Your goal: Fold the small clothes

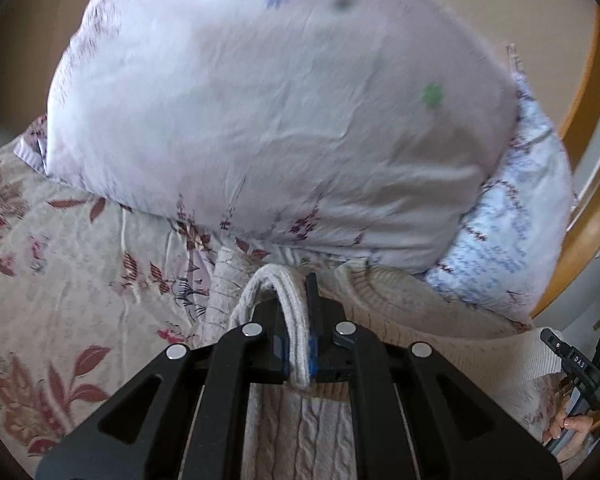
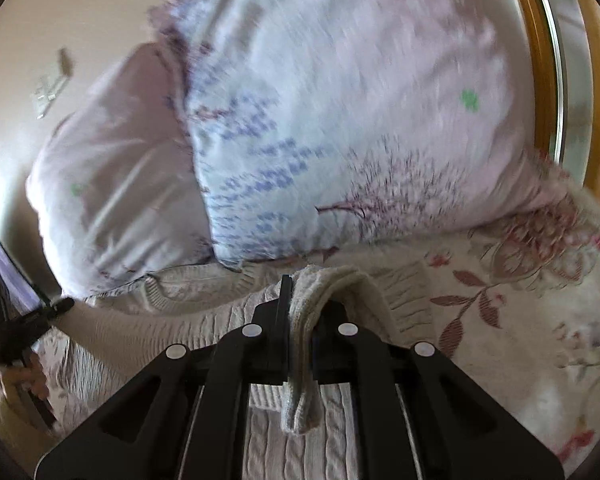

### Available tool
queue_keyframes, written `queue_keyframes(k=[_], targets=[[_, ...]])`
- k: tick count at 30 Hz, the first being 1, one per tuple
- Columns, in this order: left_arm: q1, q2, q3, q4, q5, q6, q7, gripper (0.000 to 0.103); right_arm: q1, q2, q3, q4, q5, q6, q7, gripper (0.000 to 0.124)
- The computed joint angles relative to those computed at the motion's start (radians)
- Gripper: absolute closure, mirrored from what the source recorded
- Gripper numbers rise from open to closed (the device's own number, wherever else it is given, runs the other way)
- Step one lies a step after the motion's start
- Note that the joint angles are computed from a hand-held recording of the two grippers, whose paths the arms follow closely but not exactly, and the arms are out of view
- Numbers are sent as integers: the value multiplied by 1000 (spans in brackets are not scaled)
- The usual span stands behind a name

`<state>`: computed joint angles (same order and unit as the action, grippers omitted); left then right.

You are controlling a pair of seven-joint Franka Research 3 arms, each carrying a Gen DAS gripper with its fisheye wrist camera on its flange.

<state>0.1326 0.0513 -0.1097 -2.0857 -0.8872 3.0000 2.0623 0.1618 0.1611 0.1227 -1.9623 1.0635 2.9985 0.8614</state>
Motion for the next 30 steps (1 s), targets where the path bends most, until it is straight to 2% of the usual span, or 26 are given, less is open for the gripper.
queue_keyframes(k=[6,9,10,12,13,15,16,18,19,20,21,24,27,30], targets=[[22,85,-1,53,195,-43,-212,96,19,116,-66,96,-266,-109,347,116],[42,113,-18,75,258,-57,-272,94,-11,144,-42,128,-280,-140,400,114],[48,118,-24,78,275,-55,-288,94,-24,155,-32,146,-271,-163,415,109],[59,130,-38,89,301,-55,-317,91,-50,167,-7,169,-236,-187,405,82],[66,134,-46,94,306,-54,-325,88,-59,172,5,177,-211,-183,394,76],[84,142,-69,107,297,-49,-317,74,-64,176,15,189,-190,-166,380,66],[91,141,-78,110,293,-48,-314,69,-71,172,26,188,-165,-150,358,64],[102,133,-94,107,277,-36,-298,51,-79,158,39,176,-126,-132,323,62],[101,129,-93,104,281,-27,-300,47,-83,147,43,165,-105,-125,305,62],[90,119,-80,92,310,-13,-326,39,-85,135,44,152,-87,-118,287,62],[88,105,-76,76,324,2,-334,37,-84,121,40,134,-74,-109,277,62],[123,64,-107,39,219,4,-220,38,-78,62,19,58,-46,-84,247,64],[112,16,-81,-11,149,-18,-130,46,-54,0,-29,-39,-129,-54,283,79],[92,-24,-43,-56,89,-61,-58,55,-52,-38,-50,-98,-155,-73,276,83]])
